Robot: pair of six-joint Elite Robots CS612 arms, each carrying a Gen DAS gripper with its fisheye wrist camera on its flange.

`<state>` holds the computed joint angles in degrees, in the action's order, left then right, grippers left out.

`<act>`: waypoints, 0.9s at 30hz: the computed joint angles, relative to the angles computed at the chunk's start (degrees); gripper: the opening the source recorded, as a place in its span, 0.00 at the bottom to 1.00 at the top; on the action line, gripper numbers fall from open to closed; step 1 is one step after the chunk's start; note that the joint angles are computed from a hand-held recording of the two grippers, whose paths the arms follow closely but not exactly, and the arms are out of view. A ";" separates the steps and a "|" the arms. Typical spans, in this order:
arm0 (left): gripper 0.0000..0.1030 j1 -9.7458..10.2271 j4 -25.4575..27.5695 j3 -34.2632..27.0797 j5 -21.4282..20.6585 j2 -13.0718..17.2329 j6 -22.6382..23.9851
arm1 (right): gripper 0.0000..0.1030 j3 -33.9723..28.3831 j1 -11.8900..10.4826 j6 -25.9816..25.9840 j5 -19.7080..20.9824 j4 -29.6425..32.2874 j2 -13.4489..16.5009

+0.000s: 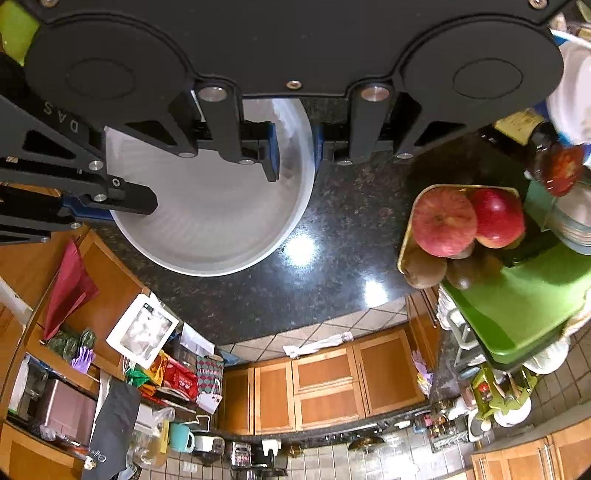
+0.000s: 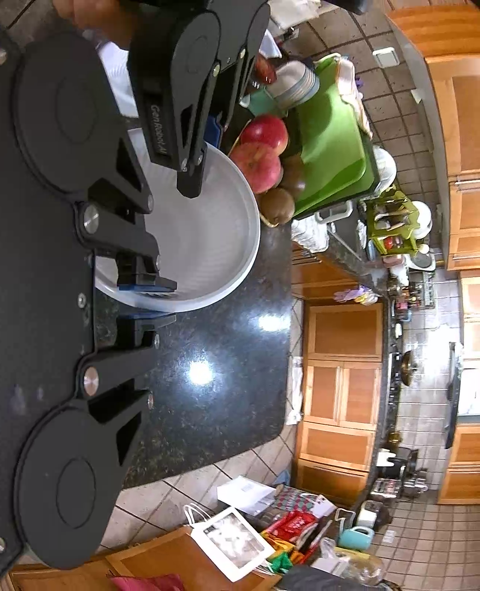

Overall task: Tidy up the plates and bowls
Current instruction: 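Lower the left gripper's bowl into the right gripper's nested bowls and release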

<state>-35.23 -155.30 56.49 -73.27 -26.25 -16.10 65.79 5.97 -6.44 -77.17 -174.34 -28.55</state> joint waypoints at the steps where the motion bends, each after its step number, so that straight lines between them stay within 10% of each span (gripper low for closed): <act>1: 0.23 -0.12 -0.67 1.02 0.26 -0.57 -0.01 | 0.12 1.14 0.10 -0.03 -0.07 -0.92 -0.73; 27: 0.23 -3.17 -9.62 25.41 1.62 -12.97 -1.84 | 0.12 25.54 3.22 1.67 -0.28 -11.24 -12.78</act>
<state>-38.40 -164.93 81.90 -71.66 -39.22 -17.94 91.32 9.18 -4.77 -77.45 -185.58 -41.34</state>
